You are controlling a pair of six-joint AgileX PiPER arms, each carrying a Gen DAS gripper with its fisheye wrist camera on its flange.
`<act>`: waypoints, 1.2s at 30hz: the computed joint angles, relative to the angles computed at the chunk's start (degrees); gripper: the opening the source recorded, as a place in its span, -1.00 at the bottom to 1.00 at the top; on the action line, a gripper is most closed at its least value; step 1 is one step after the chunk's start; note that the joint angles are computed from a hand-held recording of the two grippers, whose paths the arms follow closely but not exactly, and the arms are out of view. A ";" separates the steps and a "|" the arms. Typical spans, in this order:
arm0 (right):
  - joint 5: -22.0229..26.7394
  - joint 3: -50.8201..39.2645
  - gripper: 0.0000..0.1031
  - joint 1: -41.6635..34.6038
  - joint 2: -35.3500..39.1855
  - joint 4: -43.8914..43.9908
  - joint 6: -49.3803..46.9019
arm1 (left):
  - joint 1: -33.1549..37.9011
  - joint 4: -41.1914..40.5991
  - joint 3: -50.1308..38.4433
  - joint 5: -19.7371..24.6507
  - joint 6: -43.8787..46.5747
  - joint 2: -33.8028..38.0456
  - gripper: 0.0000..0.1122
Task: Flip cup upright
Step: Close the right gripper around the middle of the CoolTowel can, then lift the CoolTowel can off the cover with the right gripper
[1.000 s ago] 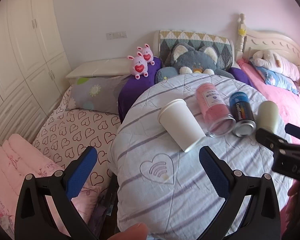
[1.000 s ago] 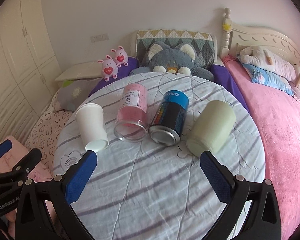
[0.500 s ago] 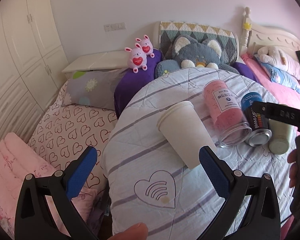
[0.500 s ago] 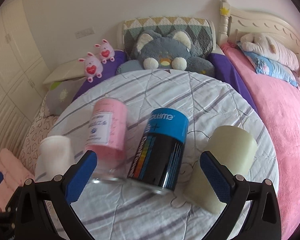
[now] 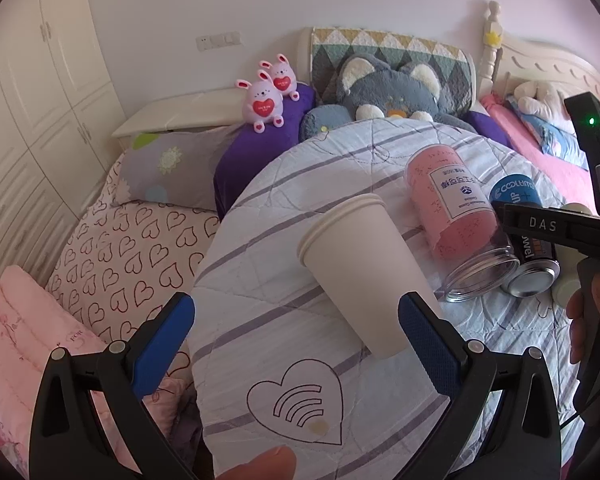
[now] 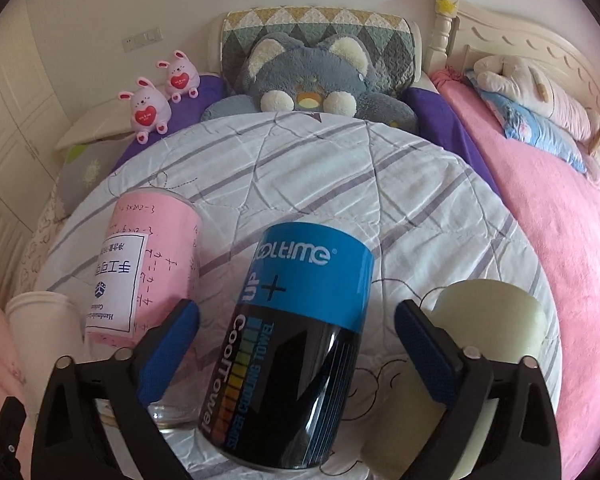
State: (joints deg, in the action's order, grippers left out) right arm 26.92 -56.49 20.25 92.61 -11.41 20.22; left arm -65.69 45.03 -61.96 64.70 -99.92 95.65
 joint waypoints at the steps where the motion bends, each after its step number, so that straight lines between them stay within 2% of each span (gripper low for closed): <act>1: -0.09 -0.10 0.80 -0.16 -0.21 1.61 -1.63 | 0.04 0.06 0.07 -0.11 -0.07 0.03 0.83; 4: 0.29 -0.50 0.68 0.60 0.03 0.24 -1.17 | 0.03 -0.10 0.21 -0.50 -0.42 0.12 0.83; 7: 1.29 -1.42 0.68 1.65 1.44 -3.75 1.61 | 0.14 -0.33 0.32 -0.76 -0.32 0.11 0.83; 10: 1.74 -1.99 0.67 1.28 1.78 -2.73 0.34 | 0.21 -0.39 0.21 -0.97 -0.12 0.16 0.83; 13: 1.08 -1.16 0.43 0.82 0.45 -1.27 -0.93 | 0.03 -0.26 0.39 -0.72 -0.27 -0.07 0.83; 17: 1.71 -1.66 0.43 1.15 1.46 -2.94 -0.61 | 0.20 -0.35 0.72 -1.07 -0.25 -0.31 0.83; 26: 2.96 -3.99 0.43 0.48 3.46 1.08 -7.22 | -0.59 -0.38 0.74 -1.06 -0.71 -0.59 0.83; 36: 4.21 -3.94 0.46 0.55 3.42 1.25 -8.96 | -0.68 -0.35 0.33 -0.87 -0.74 -0.60 0.83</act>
